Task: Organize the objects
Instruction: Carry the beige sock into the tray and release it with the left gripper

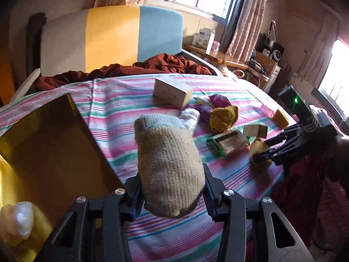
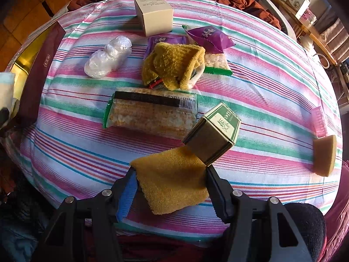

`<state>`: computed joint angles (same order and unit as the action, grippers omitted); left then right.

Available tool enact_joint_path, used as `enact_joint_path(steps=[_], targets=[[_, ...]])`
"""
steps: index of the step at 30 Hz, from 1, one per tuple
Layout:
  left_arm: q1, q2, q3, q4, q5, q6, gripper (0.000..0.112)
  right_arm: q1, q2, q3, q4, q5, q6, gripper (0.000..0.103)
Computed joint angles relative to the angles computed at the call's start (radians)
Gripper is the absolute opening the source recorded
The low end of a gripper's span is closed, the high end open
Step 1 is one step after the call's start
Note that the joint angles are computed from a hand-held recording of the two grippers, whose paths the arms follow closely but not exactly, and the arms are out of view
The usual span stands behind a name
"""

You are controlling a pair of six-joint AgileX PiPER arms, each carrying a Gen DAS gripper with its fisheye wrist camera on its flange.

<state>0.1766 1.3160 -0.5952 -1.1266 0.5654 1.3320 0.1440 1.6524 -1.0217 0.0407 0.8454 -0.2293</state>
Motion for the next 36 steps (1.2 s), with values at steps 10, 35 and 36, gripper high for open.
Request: enact_joint_path(steps=[10,35,36], targets=[[0.447,0.228,-0.248,0.195,-0.024,-0.099,0.046,-0.046,-0.055,0.064,0.021,-0.039,-0.057,0.06],[0.577,0.39,-0.33,0.292,-0.215,-0.161,0.056,-0.111,-0.147,0.15,0.034,-0.023,-0.157,0.06],[0.581,0.377,-0.316,0.269,-0.219,-0.136,0.056,-0.115,-0.154,0.155,0.059,-0.016,-0.182,0.06]])
